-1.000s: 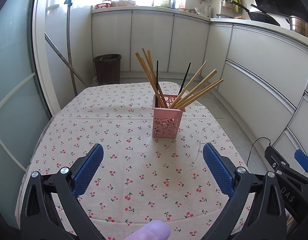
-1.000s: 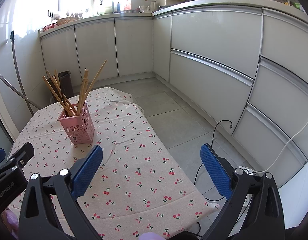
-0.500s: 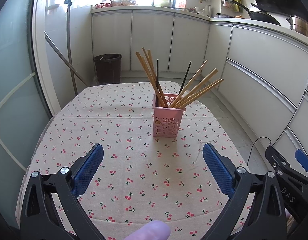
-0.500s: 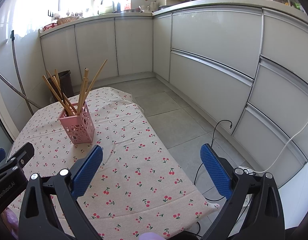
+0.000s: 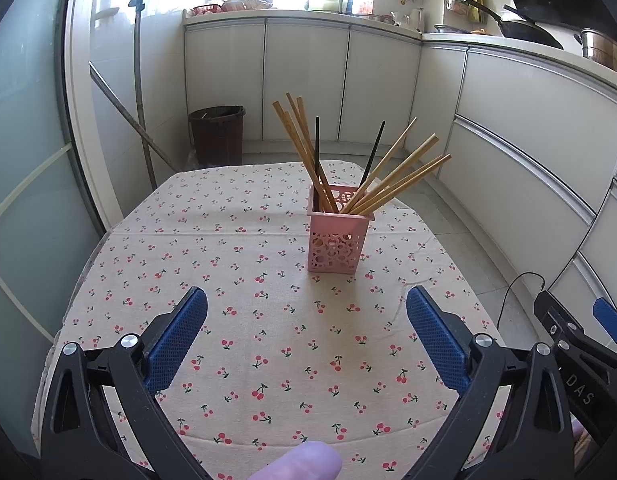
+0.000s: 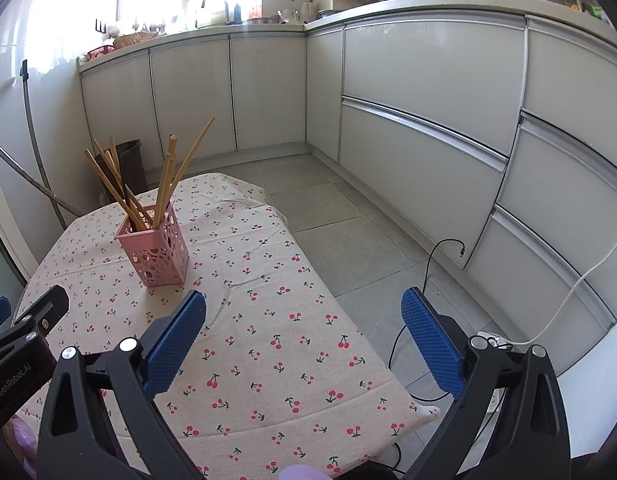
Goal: Organize utensils
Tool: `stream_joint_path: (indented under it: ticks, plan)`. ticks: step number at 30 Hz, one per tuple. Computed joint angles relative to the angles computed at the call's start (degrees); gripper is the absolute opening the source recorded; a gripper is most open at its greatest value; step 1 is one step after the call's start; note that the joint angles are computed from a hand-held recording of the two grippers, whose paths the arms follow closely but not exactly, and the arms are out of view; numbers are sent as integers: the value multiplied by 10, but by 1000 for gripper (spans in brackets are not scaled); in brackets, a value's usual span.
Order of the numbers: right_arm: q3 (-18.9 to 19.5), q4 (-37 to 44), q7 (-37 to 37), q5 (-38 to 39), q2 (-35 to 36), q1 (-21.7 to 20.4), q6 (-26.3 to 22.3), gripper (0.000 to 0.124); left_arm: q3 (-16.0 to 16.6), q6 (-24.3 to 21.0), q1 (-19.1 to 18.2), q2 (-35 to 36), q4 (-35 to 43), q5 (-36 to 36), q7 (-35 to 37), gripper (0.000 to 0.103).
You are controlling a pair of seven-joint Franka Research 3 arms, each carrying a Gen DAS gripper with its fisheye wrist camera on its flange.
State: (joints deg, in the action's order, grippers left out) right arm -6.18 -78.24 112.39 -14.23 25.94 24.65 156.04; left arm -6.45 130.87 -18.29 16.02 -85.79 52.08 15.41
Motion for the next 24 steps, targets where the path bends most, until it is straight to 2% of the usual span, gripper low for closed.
stream_joint_path:
  ticks: [24]
  plan:
    - [4, 9, -7, 8, 5, -2, -13, 96, 1, -7, 0, 2, 5, -8, 9, 95]
